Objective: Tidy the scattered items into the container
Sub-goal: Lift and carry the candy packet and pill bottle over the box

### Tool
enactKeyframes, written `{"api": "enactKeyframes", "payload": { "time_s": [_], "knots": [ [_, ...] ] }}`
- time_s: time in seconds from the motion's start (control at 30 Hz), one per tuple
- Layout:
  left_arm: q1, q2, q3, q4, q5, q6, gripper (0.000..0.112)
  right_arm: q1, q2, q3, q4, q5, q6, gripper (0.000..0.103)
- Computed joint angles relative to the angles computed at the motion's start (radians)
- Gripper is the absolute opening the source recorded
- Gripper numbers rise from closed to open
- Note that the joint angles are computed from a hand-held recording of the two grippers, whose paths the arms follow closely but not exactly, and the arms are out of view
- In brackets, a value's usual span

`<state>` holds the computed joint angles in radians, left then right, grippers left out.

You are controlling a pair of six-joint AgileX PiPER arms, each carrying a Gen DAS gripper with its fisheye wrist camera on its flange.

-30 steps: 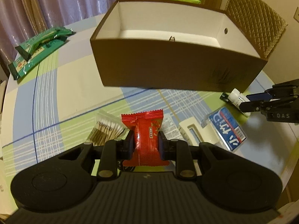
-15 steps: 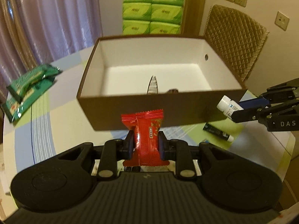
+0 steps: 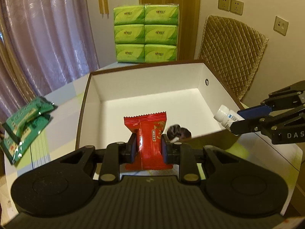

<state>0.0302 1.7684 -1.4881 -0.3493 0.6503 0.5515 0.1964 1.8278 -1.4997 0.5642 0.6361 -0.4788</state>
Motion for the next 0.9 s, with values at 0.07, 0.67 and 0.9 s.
{"api": "enactKeyframes", "payload": {
  "time_s": [0.07,0.67,0.9],
  "knots": [
    [-0.001,0.028,-0.043,0.001,0.013,0.003,0.021,-0.002,0.018,-0.034,-0.009,0.007,0.008,0.023],
    [-0.011,0.354,-0.526,0.054,0.209,-0.040,0.021,-0.013,0.300,-0.464,-0.159,0.137,0.213,0.023],
    [-0.016,0.468,-0.701,0.079,0.290,-0.054,0.021,-0.014,0.413,-0.642,-0.210,0.212,0.288,0.023]
  ]
}}
